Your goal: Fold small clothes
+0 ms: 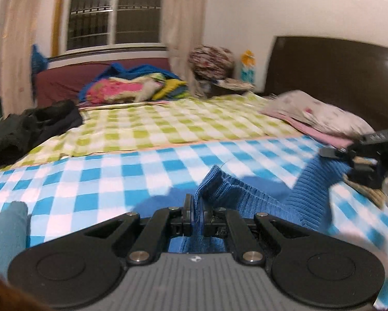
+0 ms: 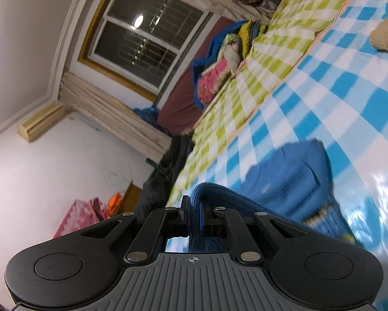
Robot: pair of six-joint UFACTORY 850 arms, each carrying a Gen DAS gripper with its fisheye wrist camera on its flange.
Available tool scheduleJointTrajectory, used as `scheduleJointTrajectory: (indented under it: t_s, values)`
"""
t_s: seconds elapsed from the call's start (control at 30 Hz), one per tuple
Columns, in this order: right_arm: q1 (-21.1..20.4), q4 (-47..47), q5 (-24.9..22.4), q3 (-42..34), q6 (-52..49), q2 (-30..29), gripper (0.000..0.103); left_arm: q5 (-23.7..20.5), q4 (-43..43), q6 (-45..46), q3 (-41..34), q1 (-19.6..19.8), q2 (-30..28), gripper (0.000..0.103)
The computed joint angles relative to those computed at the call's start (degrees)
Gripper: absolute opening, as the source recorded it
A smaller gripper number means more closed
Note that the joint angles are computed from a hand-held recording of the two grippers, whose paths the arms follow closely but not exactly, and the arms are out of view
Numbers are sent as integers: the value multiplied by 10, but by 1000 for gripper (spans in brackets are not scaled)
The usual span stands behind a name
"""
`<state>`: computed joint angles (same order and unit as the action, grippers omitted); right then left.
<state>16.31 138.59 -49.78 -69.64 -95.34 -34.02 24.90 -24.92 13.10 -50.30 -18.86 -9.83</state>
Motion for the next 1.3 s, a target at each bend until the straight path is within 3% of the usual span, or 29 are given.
scheduleJointTrajectory:
  t_s: [0.2,0.37,0.53,0.6,0.7,0.73,0.87,1.03,1.23,1.3]
  values:
    - [3,-5,47,-105,56,-73,7,6,-47,-18,-49,28,-72,12]
    - [8,-28,114,-193,100,-135,9,-5,-78,-34,-73,43,-113,12]
    - [13,-21,158,-200,54,-140,13,-7,-111,-23,-75,45,-124,12]
    - [15,1,170,-188,3,-132,21,-7,-110,-29,-73,45,-125,12]
    - [16,30,173,-177,-45,-126,44,-6,-108,-32,-73,45,-126,12]
    - [15,32,166,-176,-54,-126,46,-5,-109,-31,-73,44,-125,12]
    - [16,61,160,-172,-103,-120,46,-1,-129,-27,-71,45,-125,12]
    - [27,84,248,-184,-199,-122,47,4,-174,-10,-63,43,-121,12]
    - [31,-14,305,-231,-147,-153,46,-1,-193,10,-66,42,-124,12]
    - [33,-86,337,-266,-90,-171,44,-3,-184,4,-68,43,-125,12]
